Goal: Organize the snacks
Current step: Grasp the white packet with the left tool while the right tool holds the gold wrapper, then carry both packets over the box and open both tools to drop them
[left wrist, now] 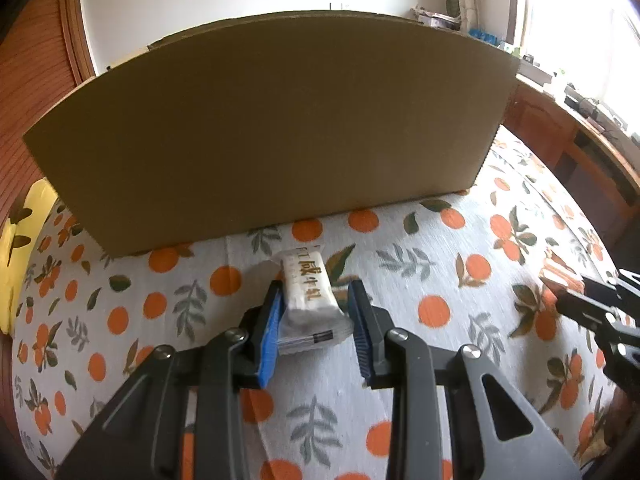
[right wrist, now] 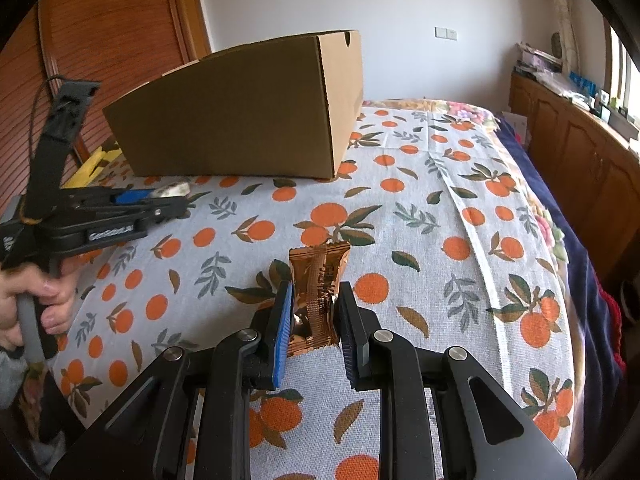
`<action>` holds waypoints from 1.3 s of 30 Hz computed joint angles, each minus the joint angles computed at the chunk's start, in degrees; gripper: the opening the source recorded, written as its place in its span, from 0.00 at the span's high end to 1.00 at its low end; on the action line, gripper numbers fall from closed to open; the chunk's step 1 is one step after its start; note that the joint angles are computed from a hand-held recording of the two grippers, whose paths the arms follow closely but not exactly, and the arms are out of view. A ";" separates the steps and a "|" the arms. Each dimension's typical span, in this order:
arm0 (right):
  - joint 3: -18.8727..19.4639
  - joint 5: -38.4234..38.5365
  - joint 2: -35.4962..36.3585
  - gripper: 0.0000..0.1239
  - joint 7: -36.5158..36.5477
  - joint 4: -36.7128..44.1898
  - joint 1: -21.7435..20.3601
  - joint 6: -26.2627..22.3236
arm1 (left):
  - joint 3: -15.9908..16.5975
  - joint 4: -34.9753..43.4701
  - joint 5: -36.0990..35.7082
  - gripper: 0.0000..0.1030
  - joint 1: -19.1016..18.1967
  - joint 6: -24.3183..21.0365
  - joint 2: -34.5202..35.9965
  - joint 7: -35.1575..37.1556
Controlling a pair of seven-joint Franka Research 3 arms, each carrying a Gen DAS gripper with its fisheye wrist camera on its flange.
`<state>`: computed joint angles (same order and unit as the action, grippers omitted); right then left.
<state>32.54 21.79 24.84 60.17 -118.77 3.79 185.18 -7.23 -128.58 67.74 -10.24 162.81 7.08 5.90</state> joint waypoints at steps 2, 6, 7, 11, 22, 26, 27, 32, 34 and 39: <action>-0.68 -0.02 -0.02 0.84 0.26 0.18 0.62 -0.20 | 0.01 -2.07 3.21 0.70 -0.40 0.14 -1.79 -3.07; -1.67 -0.02 0.11 0.84 0.50 0.44 1.59 -0.35 | -1.03 -3.50 6.83 0.70 -0.12 -0.41 -3.50 -5.62; -2.00 -0.02 0.17 0.84 0.58 0.60 1.94 -0.44 | -1.30 -3.88 7.68 0.70 -0.09 -0.39 -3.93 -6.44; -1.80 0.35 0.27 0.84 0.42 0.73 1.74 -0.66 | -2.11 -4.30 10.20 0.70 0.00 -0.19 -4.85 -8.77; -1.34 1.21 0.47 0.84 -0.23 0.84 1.31 -0.85 | -3.70 -7.23 11.87 0.70 0.66 0.84 -8.33 -11.36; -1.97 1.40 0.45 0.84 -0.18 0.93 1.95 -0.73 | -4.13 -8.44 12.52 0.70 1.10 0.91 -10.09 -12.27; -1.54 1.45 0.39 0.84 -0.35 0.73 1.56 -0.55 | -4.25 -8.66 12.55 0.70 1.18 0.86 -10.44 -12.33; 0.70 0.81 0.74 0.84 -0.81 0.02 -0.41 1.20 | -4.98 -9.84 13.44 0.70 1.50 0.47 -12.52 -13.65; 2.37 -0.37 0.87 0.84 -0.65 -0.52 -2.04 1.91 | -5.33 -10.26 14.35 0.70 1.59 0.21 -13.39 -14.67; 2.20 -2.63 0.32 0.84 1.18 -1.19 -2.01 2.76 | -6.02 -11.33 15.76 0.70 1.65 -0.31 -15.47 -16.31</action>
<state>34.74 19.16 25.16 61.35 -119.96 1.78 187.94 -13.25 -139.91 83.50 -8.59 162.50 -8.39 -10.41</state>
